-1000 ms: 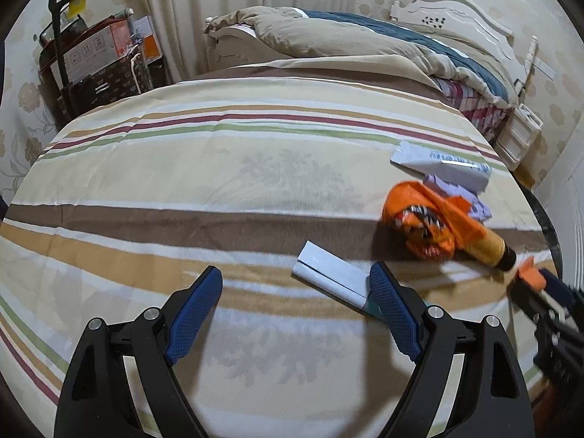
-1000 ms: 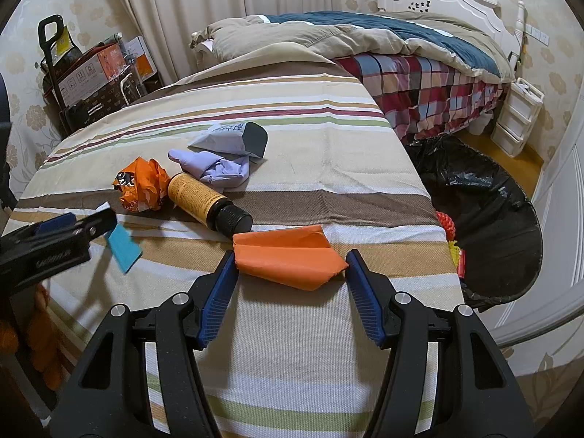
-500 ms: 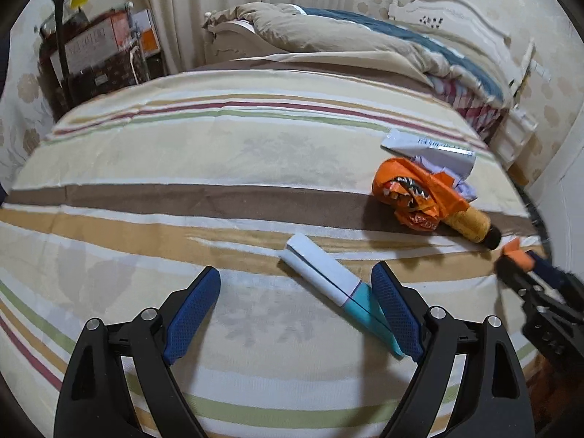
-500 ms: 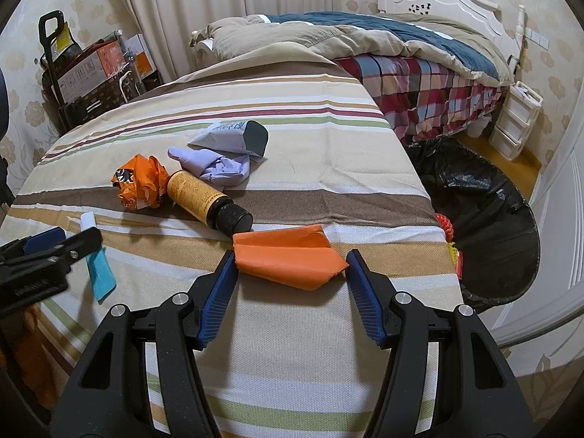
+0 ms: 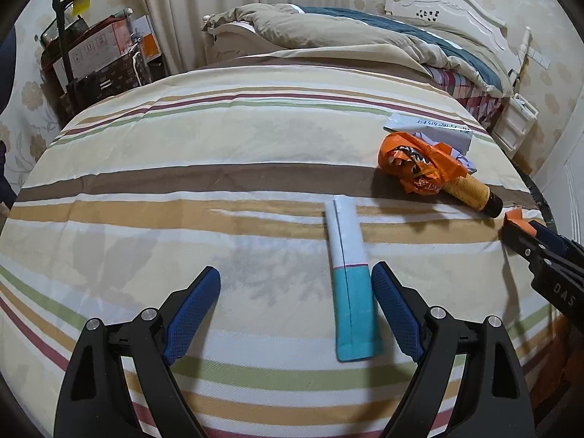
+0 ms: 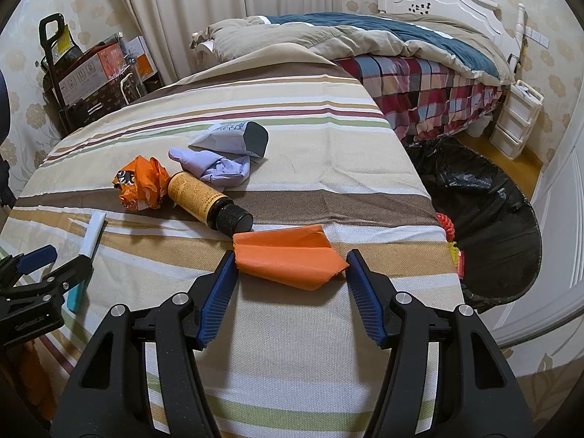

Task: Collect trash
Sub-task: 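Grasp the white-and-teal tube with the left tool while the right tool holds the orange paper, then carry the orange paper and white-and-teal tube with both tools over the bin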

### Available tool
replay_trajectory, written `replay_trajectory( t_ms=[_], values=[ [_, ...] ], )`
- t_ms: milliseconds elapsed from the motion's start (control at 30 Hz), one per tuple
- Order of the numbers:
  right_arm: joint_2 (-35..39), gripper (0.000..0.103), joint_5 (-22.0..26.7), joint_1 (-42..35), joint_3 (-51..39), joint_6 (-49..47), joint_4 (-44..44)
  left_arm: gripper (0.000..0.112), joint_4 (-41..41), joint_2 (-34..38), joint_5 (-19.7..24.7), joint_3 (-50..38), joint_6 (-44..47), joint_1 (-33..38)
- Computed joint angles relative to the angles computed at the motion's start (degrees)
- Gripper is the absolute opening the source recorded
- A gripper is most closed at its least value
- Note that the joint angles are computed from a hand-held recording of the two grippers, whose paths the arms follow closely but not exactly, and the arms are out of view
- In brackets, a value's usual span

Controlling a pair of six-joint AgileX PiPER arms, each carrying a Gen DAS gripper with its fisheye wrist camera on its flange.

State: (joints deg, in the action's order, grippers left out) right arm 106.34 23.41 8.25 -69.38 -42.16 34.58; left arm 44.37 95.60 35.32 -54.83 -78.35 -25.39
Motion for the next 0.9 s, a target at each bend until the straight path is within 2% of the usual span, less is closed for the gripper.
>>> replay_trajectory(
  t_ms=[33,100,167,233,333,400,467,900],
  values=[
    [0.16,0.060,0.08,0.03,-0.29,0.24,-0.24,0.083,-0.12,-0.02,-0.24,-0.02,0.20,0.13],
    [0.00,0.060,-0.01,-0.01,0.01,-0.01,-0.04,0.072,0.33,0.25,-0.38,-0.54,0.53,0.04],
    [0.07,0.060,0.09,-0.06,-0.11,-0.09,0.09,0.064,1.24,0.54,-1.64,-0.71,0.71,-0.22],
    [0.14,0.060,0.11,0.00,-0.24,0.13,-0.10,0.058,2.89,1.40,-0.78,-1.36,0.16,-1.07],
    [-0.01,0.059,-0.07,-0.02,0.08,-0.15,0.09,0.038,4.41,1.26,-0.88,-0.98,-0.38,-1.62],
    [0.06,0.059,-0.04,0.01,-0.09,0.04,-0.12,0.022,4.84,0.40,-2.43,0.11,-0.72,-1.20],
    [0.00,0.059,-0.08,0.00,0.02,-0.04,-0.04,0.021,4.74,-0.48,-4.39,1.25,-1.18,-0.49],
    [-1.39,0.058,-0.41,-0.05,1.49,-1.68,1.64,0.018,8.35,-3.85,-7.34,4.61,-6.99,-0.57]
  ],
)
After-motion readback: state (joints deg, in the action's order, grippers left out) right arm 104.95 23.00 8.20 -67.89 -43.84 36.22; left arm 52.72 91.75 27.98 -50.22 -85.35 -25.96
